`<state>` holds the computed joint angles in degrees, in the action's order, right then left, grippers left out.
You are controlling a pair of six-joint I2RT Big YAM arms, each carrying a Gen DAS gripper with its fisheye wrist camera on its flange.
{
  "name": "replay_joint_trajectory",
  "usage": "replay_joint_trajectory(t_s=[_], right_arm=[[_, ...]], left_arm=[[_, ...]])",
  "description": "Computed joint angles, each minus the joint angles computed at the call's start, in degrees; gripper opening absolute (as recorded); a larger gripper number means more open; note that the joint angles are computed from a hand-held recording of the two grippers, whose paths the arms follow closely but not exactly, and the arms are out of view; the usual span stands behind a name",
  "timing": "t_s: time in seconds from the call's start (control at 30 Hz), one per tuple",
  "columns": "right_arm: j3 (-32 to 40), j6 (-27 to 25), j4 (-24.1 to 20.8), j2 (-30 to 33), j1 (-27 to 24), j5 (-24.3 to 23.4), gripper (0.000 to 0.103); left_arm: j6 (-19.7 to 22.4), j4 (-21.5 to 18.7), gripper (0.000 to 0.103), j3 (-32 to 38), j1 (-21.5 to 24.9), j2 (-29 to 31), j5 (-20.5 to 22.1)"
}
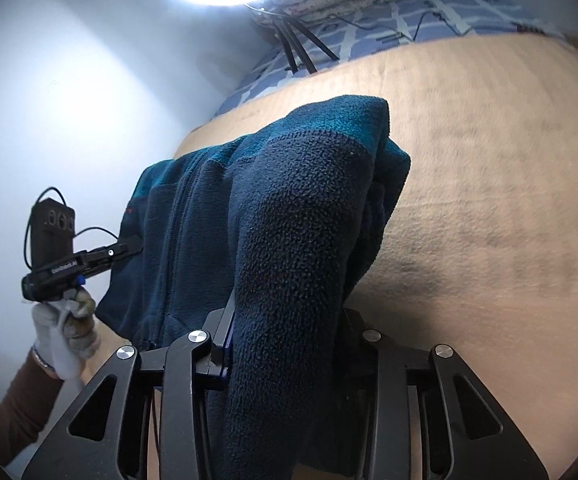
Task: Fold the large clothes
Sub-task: 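Grasp the folded bundle with both grippers and lift it, then carry the lifted bundle with both grippers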
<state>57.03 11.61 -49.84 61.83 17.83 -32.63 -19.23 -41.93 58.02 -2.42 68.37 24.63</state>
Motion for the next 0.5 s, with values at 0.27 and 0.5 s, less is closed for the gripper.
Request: replay_joint_trajectory(t_s=[0.27,0.5], right_arm=[[-0.1,-3.6,-4.5,-4.5,-5.4,-1.1,0.031],[2.0,-8.3,-8.3,-6.0,-10.4,-0.3,0.031]], left_arm=[[-0.9,-1.3,0.029,1.5,-5.8,-0.7,-3.2],[-2.0,-2.0,0.029,5.8,-13.2,1.7,-8.4]])
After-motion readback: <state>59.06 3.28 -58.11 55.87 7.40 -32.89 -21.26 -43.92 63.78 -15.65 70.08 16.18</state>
